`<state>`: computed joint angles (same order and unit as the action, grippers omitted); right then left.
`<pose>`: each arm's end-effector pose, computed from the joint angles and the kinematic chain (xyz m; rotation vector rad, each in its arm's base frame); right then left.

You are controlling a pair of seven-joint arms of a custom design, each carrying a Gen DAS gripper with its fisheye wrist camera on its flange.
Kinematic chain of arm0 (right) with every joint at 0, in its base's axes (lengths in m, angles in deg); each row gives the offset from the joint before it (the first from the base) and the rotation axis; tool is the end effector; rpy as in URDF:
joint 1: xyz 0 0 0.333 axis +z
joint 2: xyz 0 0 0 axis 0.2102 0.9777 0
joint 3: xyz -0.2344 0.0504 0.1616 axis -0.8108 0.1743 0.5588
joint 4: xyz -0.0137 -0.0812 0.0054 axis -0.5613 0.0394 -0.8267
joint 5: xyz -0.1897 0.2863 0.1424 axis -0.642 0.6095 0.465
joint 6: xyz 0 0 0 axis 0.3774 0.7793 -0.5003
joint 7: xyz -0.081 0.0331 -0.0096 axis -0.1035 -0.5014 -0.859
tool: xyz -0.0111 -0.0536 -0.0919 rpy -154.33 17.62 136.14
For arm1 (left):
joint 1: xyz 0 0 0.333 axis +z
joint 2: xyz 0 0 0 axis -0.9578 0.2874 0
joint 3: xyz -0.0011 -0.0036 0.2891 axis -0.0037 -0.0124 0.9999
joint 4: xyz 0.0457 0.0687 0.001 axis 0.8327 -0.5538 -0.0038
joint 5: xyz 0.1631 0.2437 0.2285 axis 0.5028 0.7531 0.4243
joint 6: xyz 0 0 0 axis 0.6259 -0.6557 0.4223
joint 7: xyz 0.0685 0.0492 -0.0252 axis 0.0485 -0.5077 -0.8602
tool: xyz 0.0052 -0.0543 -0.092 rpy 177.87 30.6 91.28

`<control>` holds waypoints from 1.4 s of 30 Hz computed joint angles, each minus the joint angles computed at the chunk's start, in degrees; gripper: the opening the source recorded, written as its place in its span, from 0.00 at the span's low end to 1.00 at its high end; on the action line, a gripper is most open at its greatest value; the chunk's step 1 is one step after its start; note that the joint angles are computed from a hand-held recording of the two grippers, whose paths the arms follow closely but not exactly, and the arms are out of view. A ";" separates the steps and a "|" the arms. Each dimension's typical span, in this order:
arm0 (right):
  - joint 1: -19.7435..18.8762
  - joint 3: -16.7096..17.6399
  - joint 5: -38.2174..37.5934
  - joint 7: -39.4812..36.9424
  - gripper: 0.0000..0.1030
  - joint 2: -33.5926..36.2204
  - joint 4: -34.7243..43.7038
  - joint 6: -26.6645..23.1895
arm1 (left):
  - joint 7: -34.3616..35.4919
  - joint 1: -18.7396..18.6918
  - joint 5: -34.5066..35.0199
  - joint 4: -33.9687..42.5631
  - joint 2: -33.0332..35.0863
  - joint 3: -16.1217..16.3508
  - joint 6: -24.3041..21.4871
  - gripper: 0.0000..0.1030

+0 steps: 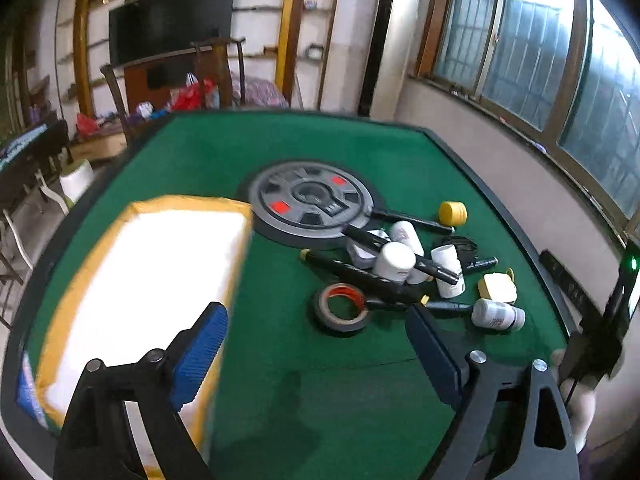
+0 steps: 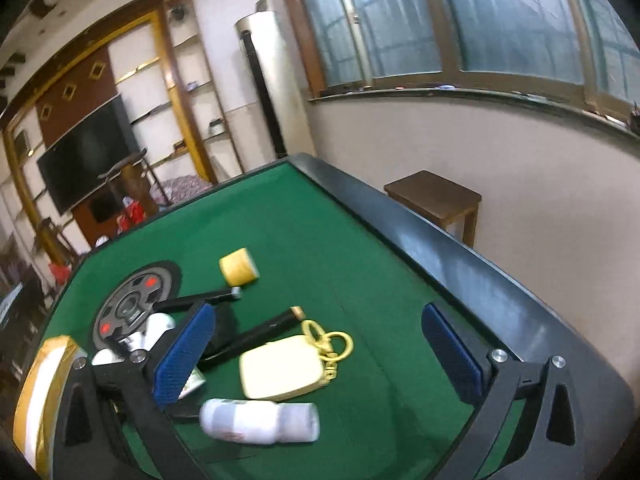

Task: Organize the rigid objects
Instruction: 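Move the left tool toward the black tape roll with red inner ring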

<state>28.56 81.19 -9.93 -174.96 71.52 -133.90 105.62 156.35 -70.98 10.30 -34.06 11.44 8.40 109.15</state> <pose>0.6004 0.1700 0.3995 -1.0640 1.9619 -0.9148 0.6375 -0.0530 0.5332 -1.7301 1.9486 -0.9328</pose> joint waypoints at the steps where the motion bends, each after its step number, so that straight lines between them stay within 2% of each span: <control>1: -0.12 -0.01 0.58 0.15 1.00 0.34 -0.17 -0.11 | -1.37 -0.52 0.96 2.26 1.64 0.03 -1.93 0.90; 2: -0.37 -0.14 0.42 0.88 1.00 0.18 -0.44 1.08 | -3.21 -1.15 2.49 4.44 3.32 0.25 -3.44 0.90; 3: -0.01 -0.58 -3.32 4.55 1.00 -0.32 -0.71 1.84 | -5.14 -1.76 4.01 6.66 5.00 0.45 -4.86 0.90; 4: 0.34 -0.33 -4.80 5.40 1.00 -0.49 -0.74 0.66 | -6.42 -2.22 4.91 9.01 6.76 0.32 -5.78 0.90; 6: 0.25 0.43 -4.55 2.82 1.00 0.38 0.35 0.14 | -8.22 -3.43 7.72 12.58 9.82 0.40 -5.11 0.90; 8: 0.31 0.94 -1.92 -2.14 1.00 1.61 1.90 0.00 | -11.23 -6.69 15.63 18.46 14.49 2.32 -4.79 0.90; 9: 0.65 0.85 -1.63 -3.11 1.00 1.85 2.24 -0.20 | -11.77 -7.57 18.08 21.35 16.58 2.68 -5.72 0.90; 11: 1.46 0.60 -1.61 -4.09 1.00 2.25 2.72 -1.05 | -12.39 -9.12 21.89 29.10 21.92 3.14 -10.38 0.89; 12: 1.73 0.50 -1.42 -4.44 1.00 2.32 2.80 -1.41 | -11.10 -8.54 21.44 30.94 23.25 2.08 -11.59 0.86; 14: 1.98 0.30 -0.99 -4.74 1.00 2.35 2.85 -1.53 | -5.22 -5.24 16.59 30.63 23.02 -2.16 -12.24 0.66; 15: 2.01 0.34 0.09 -5.45 1.00 2.47 2.95 -1.72 | -2.87 -4.21 14.78 29.46 21.91 -3.29 -13.04 0.48; 16: 2.05 0.31 1.05 -6.05 1.00 2.63 3.08 -1.82 | 0.22 -3.22 13.12 27.59 20.31 -4.34 -14.00 0.42; 21: 2.26 -0.36 4.25 -8.46 1.00 2.98 3.11 -1.14 | 8.77 -2.15 9.52 16.82 12.47 -4.16 -15.97 0.42; 27: 2.64 -1.02 5.68 -9.47 1.00 2.82 2.81 -0.98 | 16.77 1.80 -3.19 9.37 5.90 -3.88 -18.00 0.42; 31: 2.74 -1.24 6.30 -10.01 1.00 2.80 2.69 -0.90 | 13.25 1.00 -3.60 9.04 5.61 -1.43 -14.67 0.55; 37: 2.61 -1.32 8.75 -12.27 1.00 2.88 2.51 -0.50 | 5.05 1.05 -2.87 14.79 10.69 -0.80 -17.02 0.55; 42: 2.86 -1.65 10.20 -13.50 1.00 2.79 2.29 -0.32 | 0.53 -2.40 8.19 14.54 12.79 1.28 -13.18 0.55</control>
